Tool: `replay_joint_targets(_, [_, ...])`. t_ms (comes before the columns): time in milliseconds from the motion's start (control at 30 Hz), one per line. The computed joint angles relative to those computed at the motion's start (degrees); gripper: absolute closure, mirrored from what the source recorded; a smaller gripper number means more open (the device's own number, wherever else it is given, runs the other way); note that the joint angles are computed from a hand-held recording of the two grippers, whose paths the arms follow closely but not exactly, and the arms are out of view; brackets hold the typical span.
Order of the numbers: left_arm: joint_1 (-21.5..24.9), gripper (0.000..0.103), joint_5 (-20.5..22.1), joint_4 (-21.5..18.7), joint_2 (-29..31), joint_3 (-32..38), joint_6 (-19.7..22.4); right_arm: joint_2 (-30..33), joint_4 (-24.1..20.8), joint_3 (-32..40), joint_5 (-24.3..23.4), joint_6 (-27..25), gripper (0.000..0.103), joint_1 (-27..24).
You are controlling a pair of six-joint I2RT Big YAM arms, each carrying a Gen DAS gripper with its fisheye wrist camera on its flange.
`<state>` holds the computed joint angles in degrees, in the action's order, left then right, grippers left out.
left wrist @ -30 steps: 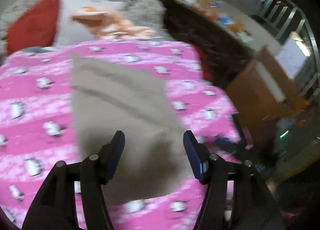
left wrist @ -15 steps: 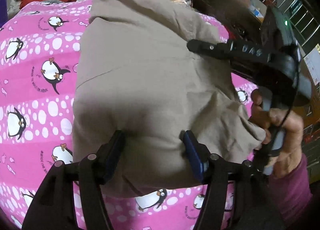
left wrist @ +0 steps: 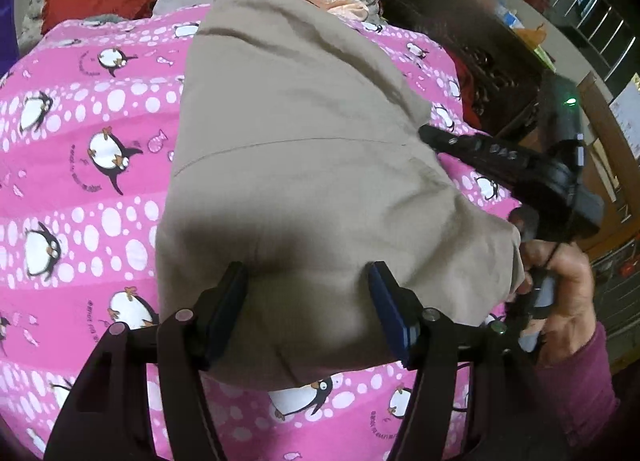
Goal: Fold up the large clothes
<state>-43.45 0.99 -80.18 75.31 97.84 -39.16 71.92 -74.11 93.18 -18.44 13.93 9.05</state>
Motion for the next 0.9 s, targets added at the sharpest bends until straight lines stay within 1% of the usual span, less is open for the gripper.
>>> replay_joint_targets(33, [0.36,0.041,-0.94,-0.67,0.54,1.42,0.94,0.05,-0.40,0.71,0.26,-0.23,0.102,0.11])
replay_joint_targets(133, [1.67,0.041,-4.28,-0.59,1.54,4.48,2.65,-0.39,-1.94,1.71,0.82,-0.20,0.103,-0.10])
replay_joint_targets(167, [2.23,0.039,-4.82,-0.76,2.10,5.29,2.90,-0.59,-2.33,1.75,0.46,0.95,0.097,-0.66])
replay_joint_targets(200, [2.78,0.039,-5.20,-1.28,2.90,6.22,3.38,-0.61,-2.08,1.58,-0.62,2.01,0.095,-1.32])
replay_joint_targets(233, [3.57,0.039,-5.39,-1.68,3.68,6.74,3.84,-1.13,-1.81,1.15,-1.92,3.41,0.090,-2.09])
replay_joint_targets(267, [4.13,0.039,-5.70,-1.93,4.19,6.86,4.02,-1.63,-1.36,0.86,-3.62,5.23,0.069,-2.71])
replay_joint_targets(300, [4.86,0.039,-6.13,-2.38,5.13,7.27,4.15,-2.00,-0.93,0.64,-4.96,6.34,0.053,-2.94])
replay_joint_targets(333, [5.55,0.039,-6.02,-2.33,5.49,7.08,4.26,-2.31,-0.58,0.45,-5.57,6.91,0.028,-2.99])
replay_joint_targets(367, [6.03,0.039,-5.94,-2.31,6.02,7.24,3.96,-2.58,0.52,0.37,-4.92,8.15,0.024,-2.16])
replay_joint_targets(400, [6.49,0.039,-5.89,-2.16,6.41,7.26,3.24,-2.44,0.85,0.66,-4.29,7.91,0.024,-1.09])
replay_joint_targets(500, [7.76,0.039,-4.36,-1.72,7.64,7.13,1.29,0.27,-0.93,2.80,-2.05,4.72,0.025,2.30])
replay_joint_targets(533, [7.93,0.039,-3.92,-1.62,7.97,7.05,1.02,1.05,-1.07,3.06,-1.45,3.71,0.038,3.27])
replay_joint_targets(567, [7.61,0.039,-4.31,-1.76,8.21,7.12,0.96,2.29,-1.61,3.55,-1.06,2.13,0.087,4.35])
replay_joint_targets(600, [7.28,0.039,-4.82,-2.03,8.50,7.31,1.23,2.92,-2.36,3.99,-0.21,1.46,0.098,4.88])
replay_joint_targets(633, [6.96,0.038,-5.12,-1.59,8.37,6.95,1.80,2.88,-2.02,3.82,0.27,1.69,0.097,5.04])
replay_joint_targets(667, [6.71,0.034,-4.94,-0.54,7.69,5.96,2.10,1.59,-0.20,2.52,-0.07,2.25,0.098,4.55])
replay_joint_targets(700, [6.50,0.032,-4.66,0.10,7.17,5.30,2.10,0.66,0.43,1.66,0.55,1.91,0.098,4.22])
replay_joint_targets(767, [5.83,0.025,-4.65,1.81,6.29,3.18,1.80,-0.36,0.09,-0.38,4.03,1.55,0.099,3.72])
replay_joint_targets(800, [5.39,0.025,-5.16,1.86,6.38,2.72,2.10,-0.23,-0.57,-1.17,3.86,1.82,0.099,3.24])
replay_joint_targets(867, [4.61,0.025,-6.50,1.09,6.81,2.60,3.10,-0.03,-1.93,-2.37,1.52,2.24,0.098,2.11])
replay_joint_targets(900, [4.48,0.025,-6.94,1.19,6.59,2.42,2.95,-0.55,-2.02,-2.33,0.43,2.50,0.098,1.63])
